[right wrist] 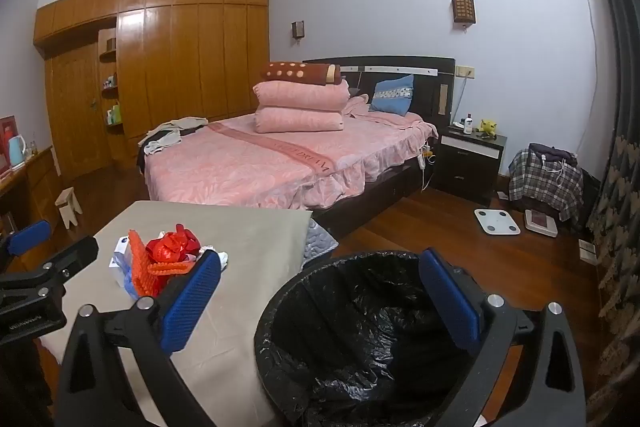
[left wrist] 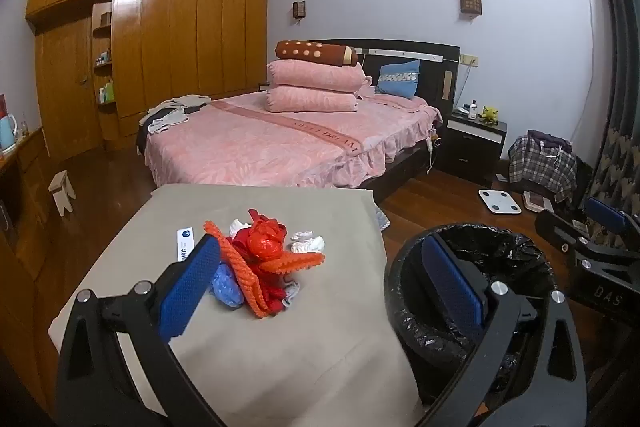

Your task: Collect trash

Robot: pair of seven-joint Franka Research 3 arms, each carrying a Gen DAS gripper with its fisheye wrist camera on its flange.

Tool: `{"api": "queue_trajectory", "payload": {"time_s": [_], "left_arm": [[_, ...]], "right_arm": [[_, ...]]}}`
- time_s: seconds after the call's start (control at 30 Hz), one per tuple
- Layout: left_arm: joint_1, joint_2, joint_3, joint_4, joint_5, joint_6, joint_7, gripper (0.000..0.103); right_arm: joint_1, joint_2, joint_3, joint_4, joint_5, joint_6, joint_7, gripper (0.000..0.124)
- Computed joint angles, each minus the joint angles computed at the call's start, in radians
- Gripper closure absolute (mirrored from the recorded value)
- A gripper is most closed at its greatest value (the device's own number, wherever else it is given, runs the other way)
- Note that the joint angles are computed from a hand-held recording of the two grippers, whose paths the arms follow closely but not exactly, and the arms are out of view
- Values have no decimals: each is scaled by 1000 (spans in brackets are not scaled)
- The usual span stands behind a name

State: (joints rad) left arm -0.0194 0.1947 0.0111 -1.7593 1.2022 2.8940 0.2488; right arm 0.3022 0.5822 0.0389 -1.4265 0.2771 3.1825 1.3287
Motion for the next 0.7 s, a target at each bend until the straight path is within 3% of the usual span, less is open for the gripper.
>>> {"api": "queue_trajectory", "payload": {"time_s": [0.7], "left_arm": [[2, -1, 0, 3, 21, -4, -12, 5]], "right_arm": [[1, 4, 0, 2, -1, 0, 6, 27]]}}
